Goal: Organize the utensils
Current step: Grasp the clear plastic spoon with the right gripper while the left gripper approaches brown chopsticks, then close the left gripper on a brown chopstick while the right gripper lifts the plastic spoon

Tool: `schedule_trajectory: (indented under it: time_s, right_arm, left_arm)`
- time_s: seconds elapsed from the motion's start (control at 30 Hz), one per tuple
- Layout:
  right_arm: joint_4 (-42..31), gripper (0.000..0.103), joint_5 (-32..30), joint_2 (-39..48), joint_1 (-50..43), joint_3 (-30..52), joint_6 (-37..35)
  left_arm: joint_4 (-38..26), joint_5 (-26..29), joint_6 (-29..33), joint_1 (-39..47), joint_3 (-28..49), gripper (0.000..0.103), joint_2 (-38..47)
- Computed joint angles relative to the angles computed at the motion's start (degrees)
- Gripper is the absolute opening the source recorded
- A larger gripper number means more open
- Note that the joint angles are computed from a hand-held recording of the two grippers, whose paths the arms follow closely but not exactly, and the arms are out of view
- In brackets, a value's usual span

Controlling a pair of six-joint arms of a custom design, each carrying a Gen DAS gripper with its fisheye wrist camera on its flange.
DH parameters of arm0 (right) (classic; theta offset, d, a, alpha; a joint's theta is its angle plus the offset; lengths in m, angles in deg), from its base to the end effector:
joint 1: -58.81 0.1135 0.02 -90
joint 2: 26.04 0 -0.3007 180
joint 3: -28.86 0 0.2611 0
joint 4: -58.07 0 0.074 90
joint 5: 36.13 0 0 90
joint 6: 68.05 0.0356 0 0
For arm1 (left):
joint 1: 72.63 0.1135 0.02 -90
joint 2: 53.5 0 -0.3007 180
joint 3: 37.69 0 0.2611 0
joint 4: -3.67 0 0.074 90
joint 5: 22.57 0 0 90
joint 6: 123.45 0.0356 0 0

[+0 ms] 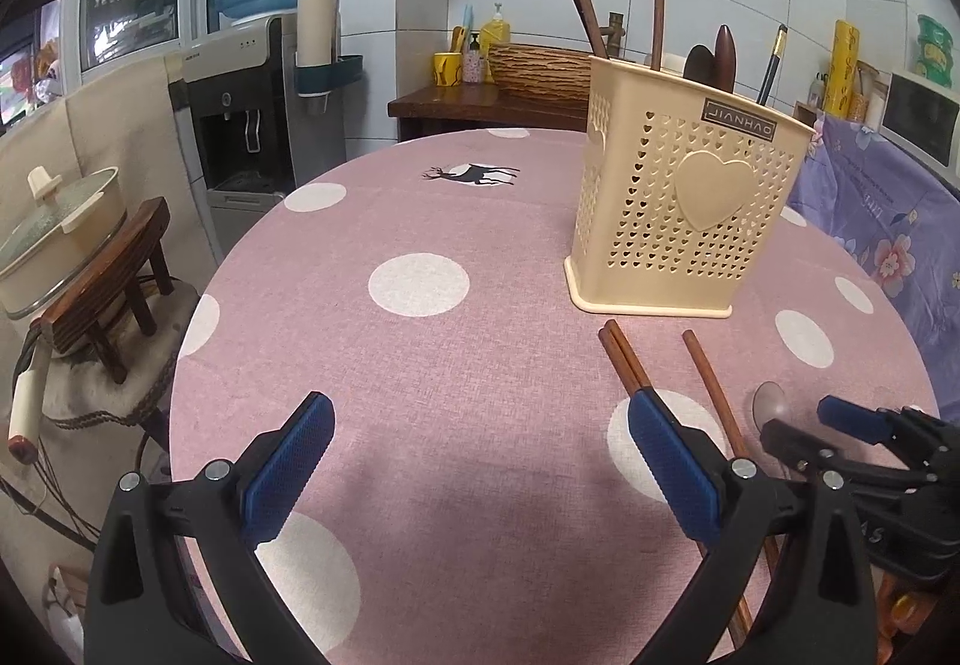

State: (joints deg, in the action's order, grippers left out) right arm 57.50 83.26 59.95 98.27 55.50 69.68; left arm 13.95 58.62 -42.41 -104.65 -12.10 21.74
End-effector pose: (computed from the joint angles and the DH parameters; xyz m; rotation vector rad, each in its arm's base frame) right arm 0.1537 0.1039 0.0980 0.3444 2.4003 -0.0112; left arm 0.1698 -0.0997 0.1360 0.3703 2.2262 -0.2107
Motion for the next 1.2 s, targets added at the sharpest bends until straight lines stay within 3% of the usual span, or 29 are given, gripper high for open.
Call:
schedule_trajectory:
  time_s: [0.37,0.57,0.67,0.83,1.0,1.2]
  right_arm:
    - [-3.6,0.052,2.04,5.26,1.79,3.35,3.55]
    - [-4.42,0.047,0.4,5.57,-0.56,5.16,1.33]
    - [-3.87,0.038,-0.17,5.78,-1.38,5.59,-0.02]
    - [-1.71,0.037,-0.89,4.4,-2.23,3.71,-0.61]
    - [1.35,0.037,-2.51,-3.21,-5.0,-2.1,-0.85]
    - [-8.62,0.037,0.19,-21.7,-7.14,-6.41,-1.28]
  left_arm:
    - [-0.43,0.5,-0.09,0.31,0.09,0.098,-0.17]
    - [-0.85,0.18,-0.46,-0.2,0.26,0.098,-0.05]
    - [-1.24,-0.1,-0.53,-0.71,0.42,0.098,0.06]
    - [-2.4,1.0,-0.59,-1.99,1.43,0.096,0.53]
    - [-5.56,3.78,-0.53,-5.7,5.52,0.08,4.36]
    - [-9.03,6.59,-1.31,-10.4,12.07,0.057,11.11]
